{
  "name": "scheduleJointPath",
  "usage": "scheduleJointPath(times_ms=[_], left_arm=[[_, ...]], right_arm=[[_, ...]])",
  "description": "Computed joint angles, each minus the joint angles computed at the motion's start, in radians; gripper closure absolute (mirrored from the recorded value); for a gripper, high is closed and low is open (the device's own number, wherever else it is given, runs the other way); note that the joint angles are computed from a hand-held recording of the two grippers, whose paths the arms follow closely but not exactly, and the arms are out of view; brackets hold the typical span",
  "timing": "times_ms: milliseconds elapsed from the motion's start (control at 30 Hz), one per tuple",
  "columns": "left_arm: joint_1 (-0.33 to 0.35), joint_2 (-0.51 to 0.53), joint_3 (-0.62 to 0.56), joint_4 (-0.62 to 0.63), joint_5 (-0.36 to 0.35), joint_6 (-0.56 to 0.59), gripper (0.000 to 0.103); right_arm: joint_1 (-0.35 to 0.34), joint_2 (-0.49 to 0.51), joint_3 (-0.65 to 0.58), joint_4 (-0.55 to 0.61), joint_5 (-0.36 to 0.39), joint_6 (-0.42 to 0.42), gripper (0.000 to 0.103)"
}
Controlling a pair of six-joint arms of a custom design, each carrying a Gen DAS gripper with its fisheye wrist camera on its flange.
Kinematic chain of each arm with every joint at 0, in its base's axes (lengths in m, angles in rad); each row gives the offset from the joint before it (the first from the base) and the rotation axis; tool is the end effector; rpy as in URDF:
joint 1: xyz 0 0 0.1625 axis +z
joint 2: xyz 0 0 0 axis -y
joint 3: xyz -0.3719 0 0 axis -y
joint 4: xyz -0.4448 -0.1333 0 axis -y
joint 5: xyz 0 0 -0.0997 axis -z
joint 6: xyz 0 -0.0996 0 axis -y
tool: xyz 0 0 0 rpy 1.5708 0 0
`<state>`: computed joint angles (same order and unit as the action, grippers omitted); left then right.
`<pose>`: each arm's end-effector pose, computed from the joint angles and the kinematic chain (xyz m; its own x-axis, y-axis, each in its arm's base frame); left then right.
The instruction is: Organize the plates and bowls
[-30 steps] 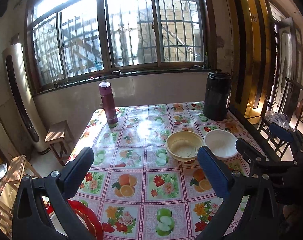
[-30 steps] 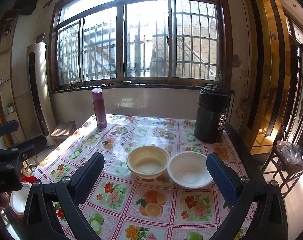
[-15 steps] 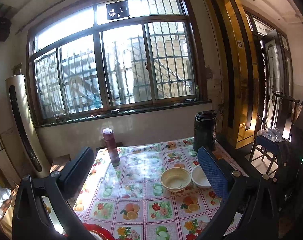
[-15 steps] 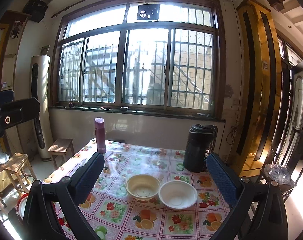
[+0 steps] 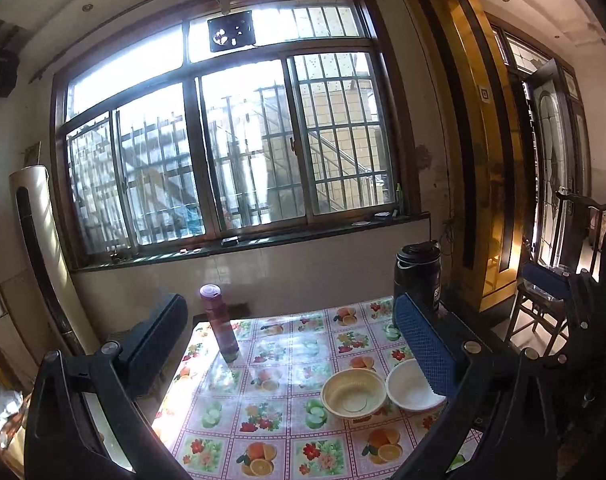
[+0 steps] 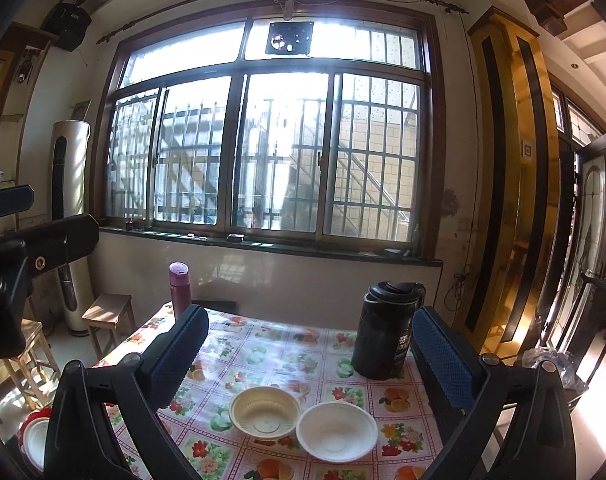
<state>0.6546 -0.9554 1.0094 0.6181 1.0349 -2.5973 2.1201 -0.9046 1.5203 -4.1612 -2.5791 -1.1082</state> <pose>-0.4144 -0.5502 0.3108 -0.4632 0.5717 -0.6772 0.8578 0.0971 -0.5048 0.3565 -0.4884 0.3105 -0.5678 0.4718 0.6745 -0.6789 0.1949 -0.7079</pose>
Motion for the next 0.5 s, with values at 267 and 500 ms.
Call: scheduleJointPath(times_ms=[267,500], left_arm=[[0.033,0.115,-0.096,0.034,-0.009,-0.008,0.000],[0.061,0.199,-0.164,0.073,-0.009,-0.024,0.000]], right_arm=[[-0.078,-0.016,0.025,0.075,0.038,0.093,0.000],[-0.124,-0.017,0.034,0.096,0.046,0.133,0.000]])
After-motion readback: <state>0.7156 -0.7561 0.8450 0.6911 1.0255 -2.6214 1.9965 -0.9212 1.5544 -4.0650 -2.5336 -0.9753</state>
